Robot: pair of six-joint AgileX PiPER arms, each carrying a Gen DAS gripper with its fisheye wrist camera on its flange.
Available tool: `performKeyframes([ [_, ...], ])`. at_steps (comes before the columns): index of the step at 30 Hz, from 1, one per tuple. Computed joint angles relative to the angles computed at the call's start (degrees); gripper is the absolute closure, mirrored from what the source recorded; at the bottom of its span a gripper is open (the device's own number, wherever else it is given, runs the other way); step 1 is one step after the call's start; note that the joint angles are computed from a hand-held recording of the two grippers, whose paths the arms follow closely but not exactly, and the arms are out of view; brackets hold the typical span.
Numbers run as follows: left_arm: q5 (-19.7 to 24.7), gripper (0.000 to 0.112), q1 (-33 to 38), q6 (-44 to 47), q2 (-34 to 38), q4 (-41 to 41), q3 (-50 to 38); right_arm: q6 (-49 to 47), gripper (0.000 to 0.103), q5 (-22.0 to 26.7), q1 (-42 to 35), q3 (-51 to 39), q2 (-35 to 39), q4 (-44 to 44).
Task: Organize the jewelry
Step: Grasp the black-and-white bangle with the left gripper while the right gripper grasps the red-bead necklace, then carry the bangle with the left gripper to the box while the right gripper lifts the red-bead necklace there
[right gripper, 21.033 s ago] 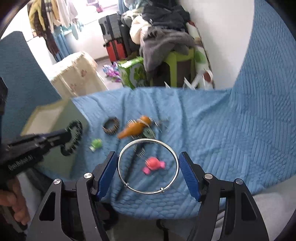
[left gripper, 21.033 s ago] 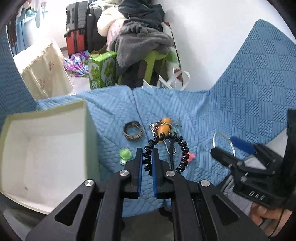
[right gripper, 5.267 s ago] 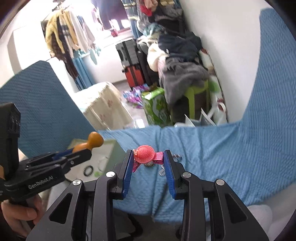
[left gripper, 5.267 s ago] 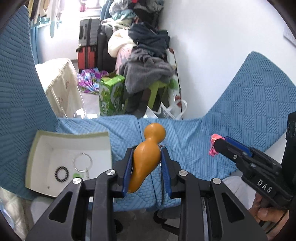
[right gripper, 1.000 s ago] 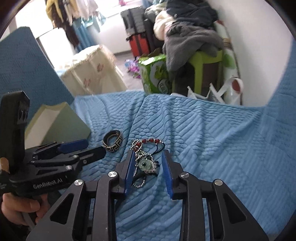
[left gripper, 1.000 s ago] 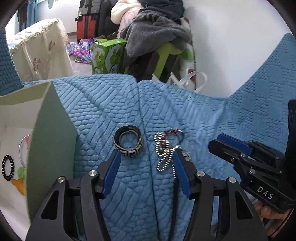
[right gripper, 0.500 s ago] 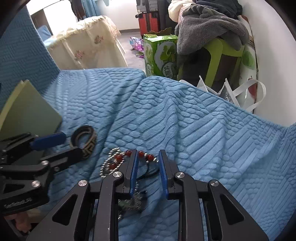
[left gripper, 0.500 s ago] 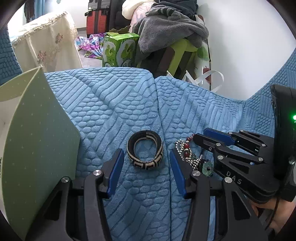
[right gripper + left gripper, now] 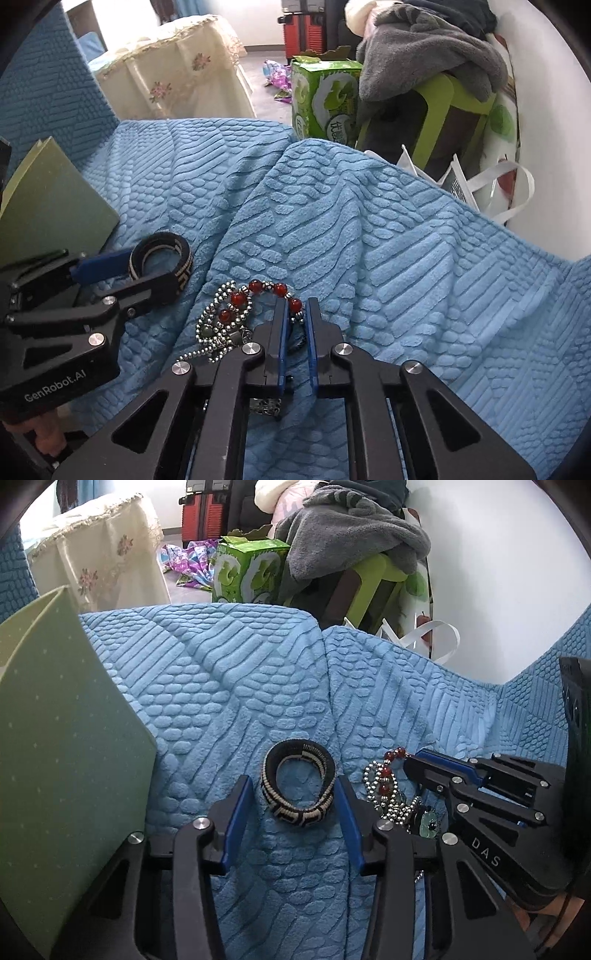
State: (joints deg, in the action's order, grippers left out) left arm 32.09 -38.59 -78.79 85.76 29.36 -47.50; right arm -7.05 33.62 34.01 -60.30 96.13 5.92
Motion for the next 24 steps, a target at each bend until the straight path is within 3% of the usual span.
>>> performKeyframes([
  [11,-0.51,0.066,-1.27,2.75,0.34,-1.24,-0.54,9.42,0.100,-2.35,-2.21,1.63,-4.85,-5.27],
  [16,2.52,0.067,-4.07,3.62,2.43,1.84,-2.65,10.69,0.100,-2.97,-3.35,2.56,-7.69,-4.77],
  [19,3.48,0.081,-4.99,3.97,3.14,3.30,-3.29,10.24,0.100,-3.39,-3.82,3.55,-9.98,-3.37],
  [20,2.34,0.094,-4.50,4.94,2.64,2.31,-2.85,9.91,0.100,-3.47,-3.94,3.70,-10.57,-2.82],
  [24,2.36,0.099,-4.73,5.80,1.16,2.23,-2.55,11.46,0.100,-3.73,-3.55,5.01,-13.61,-3.23],
])
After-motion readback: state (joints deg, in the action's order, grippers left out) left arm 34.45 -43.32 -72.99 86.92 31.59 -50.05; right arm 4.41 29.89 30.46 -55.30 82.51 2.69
